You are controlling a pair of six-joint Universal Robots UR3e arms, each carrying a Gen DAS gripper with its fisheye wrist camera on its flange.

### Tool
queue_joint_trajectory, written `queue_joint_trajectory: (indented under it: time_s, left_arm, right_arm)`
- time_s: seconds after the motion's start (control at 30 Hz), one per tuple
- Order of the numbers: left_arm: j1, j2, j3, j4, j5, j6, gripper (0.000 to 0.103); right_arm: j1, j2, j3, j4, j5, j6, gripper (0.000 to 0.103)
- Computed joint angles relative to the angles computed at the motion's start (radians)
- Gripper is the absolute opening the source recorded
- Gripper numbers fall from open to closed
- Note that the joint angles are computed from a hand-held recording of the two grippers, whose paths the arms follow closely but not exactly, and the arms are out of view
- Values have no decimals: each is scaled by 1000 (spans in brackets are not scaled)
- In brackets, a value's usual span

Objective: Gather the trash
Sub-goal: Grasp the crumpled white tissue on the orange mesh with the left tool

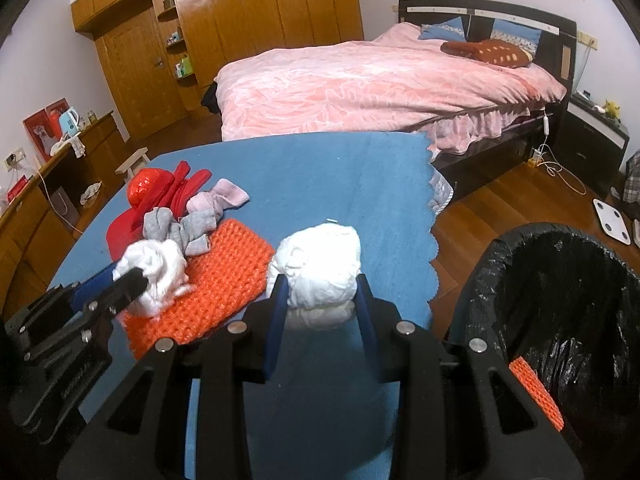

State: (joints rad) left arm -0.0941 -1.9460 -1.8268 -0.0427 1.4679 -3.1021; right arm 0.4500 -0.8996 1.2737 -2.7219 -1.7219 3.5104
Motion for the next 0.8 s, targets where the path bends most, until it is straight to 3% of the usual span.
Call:
queue_joint_trajectory:
  time_s: [0.13,0.27,0.47,0.5,0.53,0.6,0.67,0.8]
  left_arm:
    - [-3,-4,-4,-13,5,-10,28]
    - [-17,-7,-10,-10,26,-31,41]
    - [-28,-16,-17,4,35,-47,41]
    - [-28,-19,-14,4,29,-43,39]
    - [-30,-20,-13,5,25,-39,28]
    - [-32,-24,-5,0,8,-26,17]
    - [-29,-26,1,0,-18,-17,11]
    - [-32,-21,-2,6,-22,-20,8]
  right_arm:
    - [2,-12,20,1,3,1,33]
    - [1,-28,45,-4,3,2,33]
    - [-2,-34,64,-17,4,-1,33]
    - [-2,-35,65,-15,5,1,33]
    - [-2,-36,63,-13,5,2,33]
    - [-6,-43,68,-11,6,1,33]
    - [-7,-48,70,-11,5,-1,33]
    - [-11,-60,86,-21,5,-5,33]
